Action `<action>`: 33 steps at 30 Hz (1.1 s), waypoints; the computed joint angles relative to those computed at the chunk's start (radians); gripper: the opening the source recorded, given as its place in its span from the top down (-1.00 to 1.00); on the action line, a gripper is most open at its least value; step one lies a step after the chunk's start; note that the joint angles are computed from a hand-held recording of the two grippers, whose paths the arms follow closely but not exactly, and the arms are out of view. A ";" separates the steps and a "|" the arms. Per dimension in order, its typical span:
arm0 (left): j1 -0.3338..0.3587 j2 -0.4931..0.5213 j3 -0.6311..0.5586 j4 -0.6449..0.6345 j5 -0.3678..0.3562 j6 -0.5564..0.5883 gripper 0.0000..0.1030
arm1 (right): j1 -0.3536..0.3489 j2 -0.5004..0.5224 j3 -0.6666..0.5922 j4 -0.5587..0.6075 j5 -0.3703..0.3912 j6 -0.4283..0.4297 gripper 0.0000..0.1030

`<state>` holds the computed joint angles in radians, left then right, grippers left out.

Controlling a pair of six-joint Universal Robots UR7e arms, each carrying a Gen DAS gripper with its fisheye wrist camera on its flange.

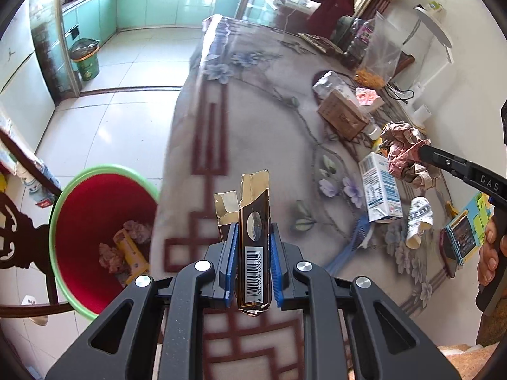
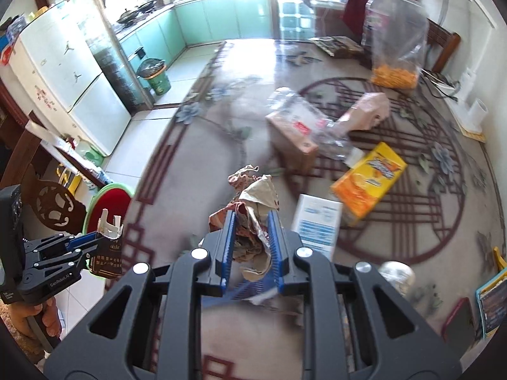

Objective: Collect trash
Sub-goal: 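Carry the wrapper and tissue paper over the red bucket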

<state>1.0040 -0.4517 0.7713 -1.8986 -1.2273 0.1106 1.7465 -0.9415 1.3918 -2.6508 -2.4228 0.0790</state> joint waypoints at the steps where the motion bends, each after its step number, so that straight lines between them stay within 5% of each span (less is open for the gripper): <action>1: 0.006 -0.003 -0.002 0.003 0.004 -0.001 0.69 | 0.005 0.018 -0.020 0.007 0.002 -0.003 0.59; 21: 0.081 0.016 -0.120 0.028 0.070 -0.031 0.69 | 0.040 0.182 -0.207 0.120 0.073 -0.008 0.60; 33: 0.123 0.020 -0.172 0.059 0.135 -0.105 0.69 | 0.040 0.374 -0.471 0.342 0.243 -0.054 0.59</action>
